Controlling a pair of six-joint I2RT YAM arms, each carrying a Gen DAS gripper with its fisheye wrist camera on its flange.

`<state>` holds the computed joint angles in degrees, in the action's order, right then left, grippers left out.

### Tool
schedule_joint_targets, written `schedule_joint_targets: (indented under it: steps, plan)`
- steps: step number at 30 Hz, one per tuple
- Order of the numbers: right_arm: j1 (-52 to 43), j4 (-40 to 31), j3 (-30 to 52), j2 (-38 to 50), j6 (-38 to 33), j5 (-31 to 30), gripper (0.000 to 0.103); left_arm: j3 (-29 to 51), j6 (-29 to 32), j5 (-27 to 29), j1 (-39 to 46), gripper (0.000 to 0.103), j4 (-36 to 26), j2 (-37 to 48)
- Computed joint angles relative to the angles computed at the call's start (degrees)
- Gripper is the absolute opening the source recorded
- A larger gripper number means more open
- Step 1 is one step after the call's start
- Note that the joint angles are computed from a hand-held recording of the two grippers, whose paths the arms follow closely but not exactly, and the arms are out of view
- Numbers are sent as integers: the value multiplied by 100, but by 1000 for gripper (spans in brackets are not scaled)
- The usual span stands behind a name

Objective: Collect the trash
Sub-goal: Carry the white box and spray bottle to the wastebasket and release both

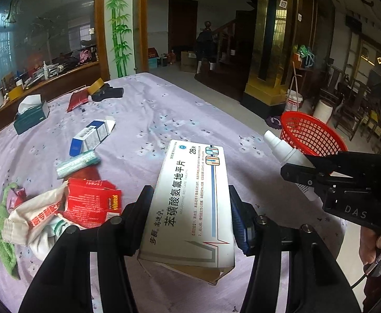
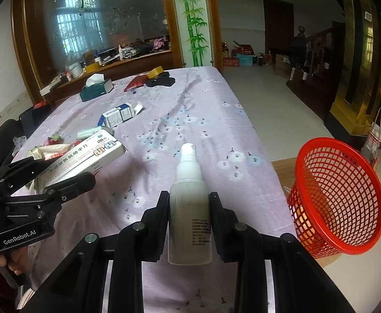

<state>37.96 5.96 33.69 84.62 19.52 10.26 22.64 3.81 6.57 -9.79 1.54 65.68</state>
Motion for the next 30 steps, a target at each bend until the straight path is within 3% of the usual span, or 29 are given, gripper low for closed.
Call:
schedule_joint_targets:
  steps: [9,18,24,28,29,30]
  plan:
    - [-476,163,-358,-454,-22,-335,32,499,-219,-219,-515,54,-26,526]
    - [-2793,-453,-781,-1819,-566,-1493,33,1996,-698,-398,-1963,54,12,1913]
    - [-4579,-554,-552,-1442,-944,-2630,33,3540,-1038,-121,-2576,54,-171,3374]
    - [-5168,-521,-309,-984,-1067,-2985,33,4397,-1130,-253,-2862,54,-252,4180]
    - [-5267,-507,-245,-856,-1110,-3026,33,4541,-1180,-259,-2894,56,-208,4337]
    - [-5373,-480,-184,-730,-1140,-3022,33,4666,-1234,-199,-2903,66,-183,4470]
